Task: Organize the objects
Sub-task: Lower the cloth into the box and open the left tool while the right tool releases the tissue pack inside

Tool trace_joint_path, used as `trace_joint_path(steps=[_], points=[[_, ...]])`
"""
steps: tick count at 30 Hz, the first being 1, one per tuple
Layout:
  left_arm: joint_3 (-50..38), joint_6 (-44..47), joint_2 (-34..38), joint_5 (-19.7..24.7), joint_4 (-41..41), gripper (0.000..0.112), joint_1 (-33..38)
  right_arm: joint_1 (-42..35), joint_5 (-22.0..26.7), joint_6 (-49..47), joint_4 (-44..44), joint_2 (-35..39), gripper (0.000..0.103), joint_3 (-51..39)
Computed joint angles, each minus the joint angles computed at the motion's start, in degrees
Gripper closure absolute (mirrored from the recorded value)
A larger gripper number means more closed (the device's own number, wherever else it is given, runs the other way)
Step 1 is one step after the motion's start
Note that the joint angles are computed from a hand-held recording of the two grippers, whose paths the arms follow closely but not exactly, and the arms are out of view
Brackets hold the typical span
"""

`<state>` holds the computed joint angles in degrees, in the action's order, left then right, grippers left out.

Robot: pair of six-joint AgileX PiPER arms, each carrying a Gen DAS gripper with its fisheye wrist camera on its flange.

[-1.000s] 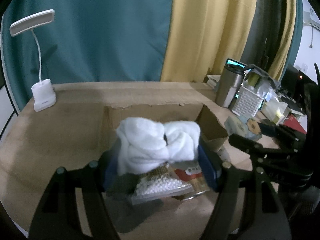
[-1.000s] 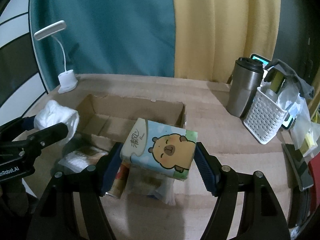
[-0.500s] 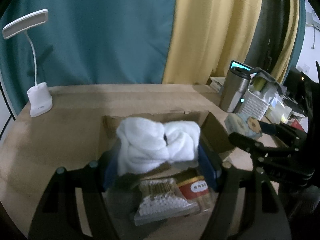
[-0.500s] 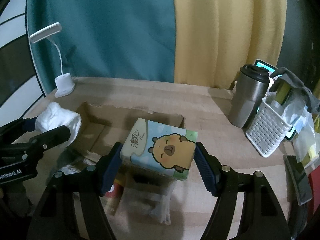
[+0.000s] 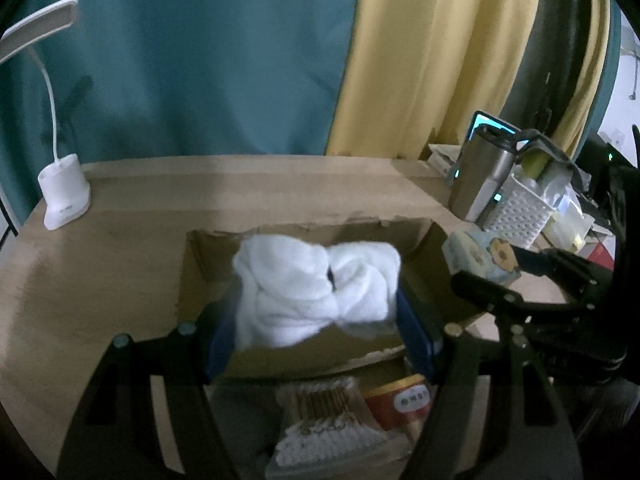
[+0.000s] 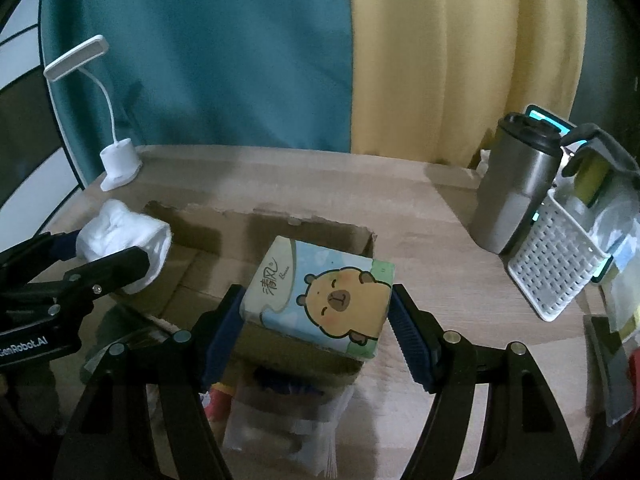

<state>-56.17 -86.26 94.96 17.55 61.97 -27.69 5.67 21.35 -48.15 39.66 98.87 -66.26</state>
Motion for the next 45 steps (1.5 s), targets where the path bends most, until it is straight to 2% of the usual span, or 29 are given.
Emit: trace_joint_path(steps=[19, 27, 31, 35, 42, 45], points=[[-2.2, 10.1, 4.8, -3.1, -10.9, 0.041, 2.8, 1.9, 2.3, 2.7, -3.0, 5.7, 0.029, -4.5], [-3.8, 21.2, 7.4, -4.4, -22.3, 0.041, 4.3, 3.0, 4.6, 7.5, -7.5, 8.1, 0.029, -7.1], [-4.1, 30.8, 8.2, -6.0, -32.0, 0.041, 5.6, 3.6, 4.3, 10.4, -10.4, 8.3, 0.029, -7.5], [-5.0, 37.0, 9.0, -5.7, -38.7, 0.041, 6.1, 3.3, 4.6, 9.5, -9.4, 8.4, 0.028, -7.7], [-4.9, 43.8, 8.9, -6.1, -45.4, 0.038, 6.4, 2.3, 5.6, 5.4, -5.0, 8.4, 0.028, -7.6], [-4.6, 45.3, 8.6, -6.1, -47.8, 0.036, 6.4, 2.0, 5.5, 4.7, -4.1, 7.9, 0.024, -7.1]])
